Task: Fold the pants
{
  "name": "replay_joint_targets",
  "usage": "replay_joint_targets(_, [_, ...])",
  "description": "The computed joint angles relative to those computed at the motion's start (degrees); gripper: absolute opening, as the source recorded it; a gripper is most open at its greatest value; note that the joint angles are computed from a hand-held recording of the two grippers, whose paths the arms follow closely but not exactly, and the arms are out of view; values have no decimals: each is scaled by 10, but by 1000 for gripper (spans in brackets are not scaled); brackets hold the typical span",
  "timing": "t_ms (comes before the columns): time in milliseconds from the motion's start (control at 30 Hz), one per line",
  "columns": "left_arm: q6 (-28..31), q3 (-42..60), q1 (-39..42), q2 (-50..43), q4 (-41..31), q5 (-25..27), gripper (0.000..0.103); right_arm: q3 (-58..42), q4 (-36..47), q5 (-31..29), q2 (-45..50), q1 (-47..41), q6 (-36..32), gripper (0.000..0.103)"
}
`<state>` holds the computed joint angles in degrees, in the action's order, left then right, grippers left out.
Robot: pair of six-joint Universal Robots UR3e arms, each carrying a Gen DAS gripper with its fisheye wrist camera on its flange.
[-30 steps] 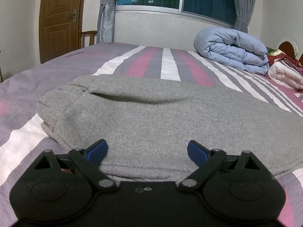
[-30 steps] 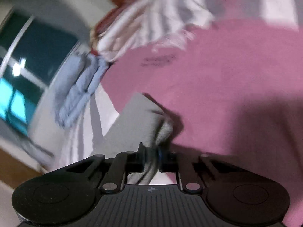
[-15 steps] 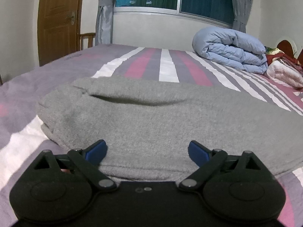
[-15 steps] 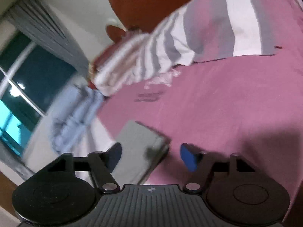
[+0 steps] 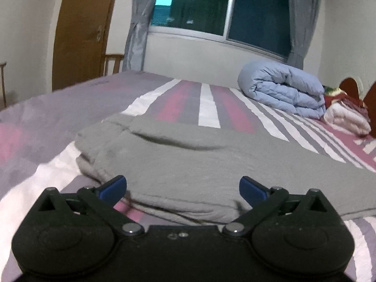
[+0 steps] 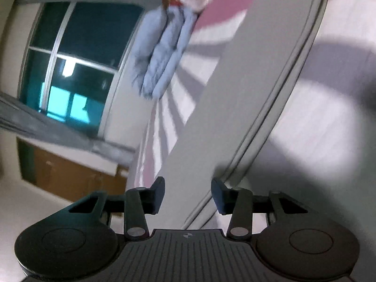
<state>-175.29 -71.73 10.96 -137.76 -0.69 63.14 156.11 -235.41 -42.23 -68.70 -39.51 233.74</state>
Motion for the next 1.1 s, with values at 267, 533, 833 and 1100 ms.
replay_joint_targets(267, [-13,68,10,-36,-91,-12,96,-99,36,-53,60,62,35,45])
replay_joint_targets(533, [-1,54,19,-31,-94,-25,97,-70,-3,-76,46,87,27,4])
replay_joint_targets(833, [-5,54,16,-29,-99,-16,97,-106,159,-129,2,125,-30,4])
replay_joint_targets(1100, [-6,50,19,-26,-99,-19,97,-52,109,-86,-11,87,-49,4])
